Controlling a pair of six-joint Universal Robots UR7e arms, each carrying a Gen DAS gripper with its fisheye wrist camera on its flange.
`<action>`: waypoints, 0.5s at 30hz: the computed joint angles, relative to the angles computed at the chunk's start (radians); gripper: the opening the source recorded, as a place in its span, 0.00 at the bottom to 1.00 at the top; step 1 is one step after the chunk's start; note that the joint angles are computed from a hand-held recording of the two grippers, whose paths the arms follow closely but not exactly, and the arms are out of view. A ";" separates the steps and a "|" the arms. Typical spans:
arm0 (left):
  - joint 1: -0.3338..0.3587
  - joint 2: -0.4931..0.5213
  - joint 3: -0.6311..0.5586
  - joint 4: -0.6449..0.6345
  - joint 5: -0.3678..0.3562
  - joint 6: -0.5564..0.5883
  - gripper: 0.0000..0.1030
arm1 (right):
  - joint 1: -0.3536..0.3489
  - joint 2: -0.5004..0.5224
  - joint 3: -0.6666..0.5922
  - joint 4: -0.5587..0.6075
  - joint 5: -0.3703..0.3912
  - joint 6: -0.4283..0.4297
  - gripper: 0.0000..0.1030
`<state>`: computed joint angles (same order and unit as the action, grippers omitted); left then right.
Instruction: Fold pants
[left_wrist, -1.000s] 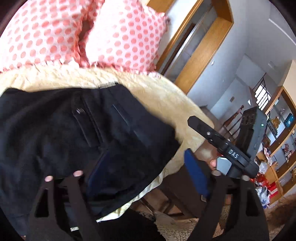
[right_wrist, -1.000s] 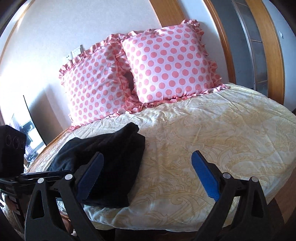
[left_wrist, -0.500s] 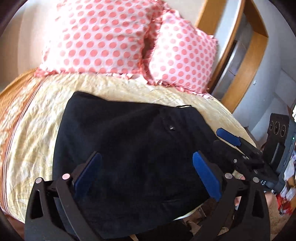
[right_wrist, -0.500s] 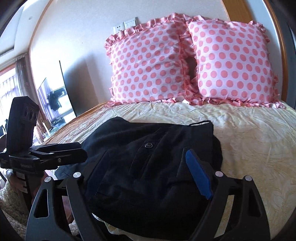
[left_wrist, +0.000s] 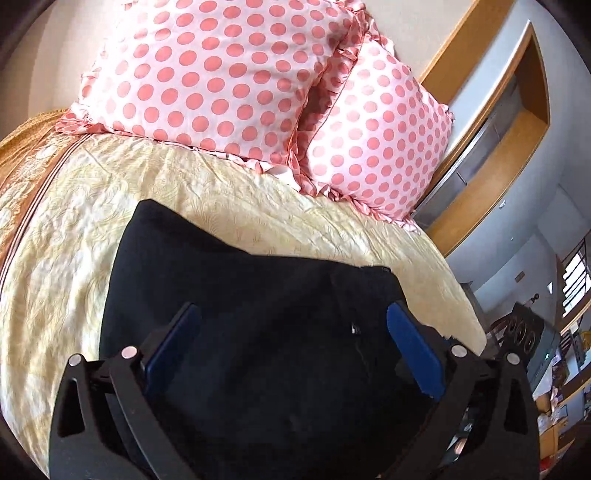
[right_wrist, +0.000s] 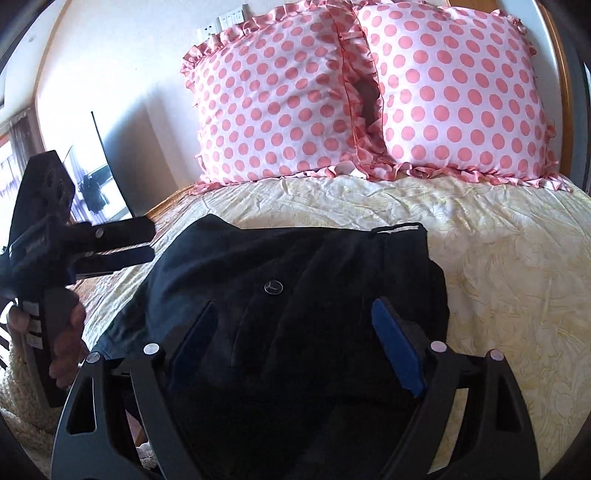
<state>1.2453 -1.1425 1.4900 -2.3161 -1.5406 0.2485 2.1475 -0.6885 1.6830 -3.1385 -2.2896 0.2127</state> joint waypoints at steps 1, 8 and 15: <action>0.005 0.037 -0.050 0.031 -0.006 -0.016 0.98 | -0.008 -0.001 -0.007 0.051 0.005 0.037 0.87; 0.066 0.215 -0.284 0.218 -0.027 -0.168 0.98 | -0.002 0.021 -0.026 0.181 -0.057 0.066 0.88; 0.035 0.071 -0.093 0.081 0.049 -0.081 0.96 | 0.029 0.001 0.040 -0.032 -0.010 -0.014 0.89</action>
